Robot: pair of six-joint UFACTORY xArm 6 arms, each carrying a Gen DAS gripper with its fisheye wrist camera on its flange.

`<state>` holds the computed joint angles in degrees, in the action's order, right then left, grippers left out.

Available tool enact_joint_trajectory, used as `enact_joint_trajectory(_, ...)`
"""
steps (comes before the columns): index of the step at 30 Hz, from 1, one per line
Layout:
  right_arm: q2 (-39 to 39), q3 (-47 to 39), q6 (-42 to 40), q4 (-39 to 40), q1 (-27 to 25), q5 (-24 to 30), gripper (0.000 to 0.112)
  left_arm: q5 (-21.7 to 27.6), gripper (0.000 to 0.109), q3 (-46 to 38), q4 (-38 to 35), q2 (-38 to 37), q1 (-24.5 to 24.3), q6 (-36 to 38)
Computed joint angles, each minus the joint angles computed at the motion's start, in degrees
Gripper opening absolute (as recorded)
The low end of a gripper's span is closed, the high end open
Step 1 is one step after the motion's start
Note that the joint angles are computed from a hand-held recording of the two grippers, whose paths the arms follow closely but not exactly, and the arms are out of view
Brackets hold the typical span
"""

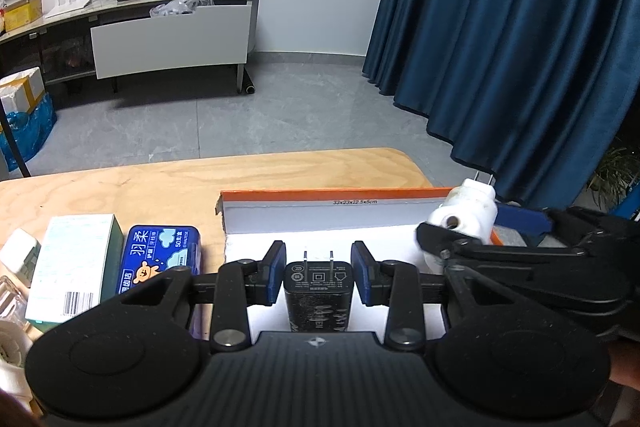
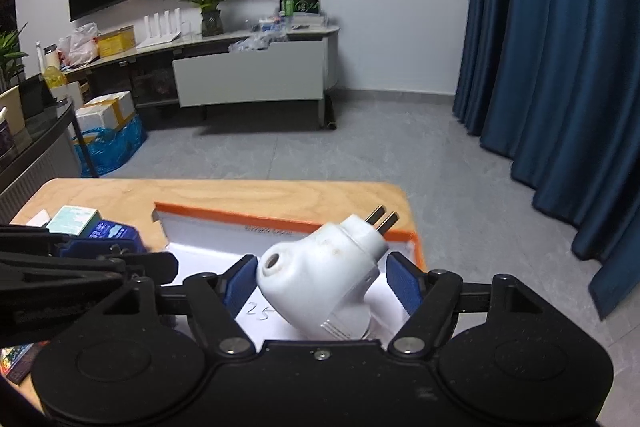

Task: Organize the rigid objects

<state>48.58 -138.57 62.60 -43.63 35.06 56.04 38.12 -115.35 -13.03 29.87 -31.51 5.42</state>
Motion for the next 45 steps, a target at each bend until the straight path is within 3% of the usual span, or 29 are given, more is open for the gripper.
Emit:
enact_joint_trajectory(6, -7.46, 10.97, 6.18, -5.97, 0.57, -2.08, 0.088, 1.85, 0.036, -4.78, -0.3, 3.5, -0.17, -0.34)
enact_joint_trajectory(9, -10.56, 16.31, 6.88, -5.46, -0.57, -7.35, 0.09, 2.52, 0.036, -7.24, 0.46, 5.26, -0.48, -0.94)
enact_joint_trajectory(13, -8.2, 12.3, 3.13, -3.85, -0.92, -5.24, 0.09, 3.13, 0.036, -8.57, 1.14, 6.03, -0.43, -1.91)
enact_joint_trajectory(20, -13.19, 18.03, 12.63, -12.85, 1.06, -1.16, 0.09, 6.69, 0.036, -13.79, -1.56, 9.04, -0.37, -1.15)
enact_joint_trajectory(21, -14.11, 19.1, 13.64, -13.68, 1.34, -0.64, 0.09, 6.78, 0.041, -14.13, -2.08, 9.22, -0.42, -0.83)
enact_joint_trajectory(22, -15.04, 20.14, 14.46, -14.27, 1.63, -0.28, 0.091, 6.97, 0.052, -14.21, -2.41, 9.19, -0.45, -0.71)
enact_joint_trajectory(27, -18.33, 23.91, 15.97, -16.16, 2.83, 0.32, 0.092, 6.15, 0.075, -10.03, -3.36, 5.99, -0.24, 0.83)
enact_joint_trajectory(31, -19.13, 24.31, 17.22, -16.88, 4.21, 1.48, 0.094, 4.78, 0.086, -4.43, -2.7, 1.47, 0.1, 0.46)
enact_joint_trajectory(40, -20.74, 25.07, 19.78, -18.95, 7.74, 2.88, 0.098, -1.19, 0.092, 12.85, 1.12, -12.23, 1.19, -2.44)
enact_joint_trajectory(45, -20.3, 24.33, 20.04, -18.16, 9.19, 1.24, 0.099, -2.05, 0.092, 19.68, 3.21, -17.82, 2.89, -3.93)
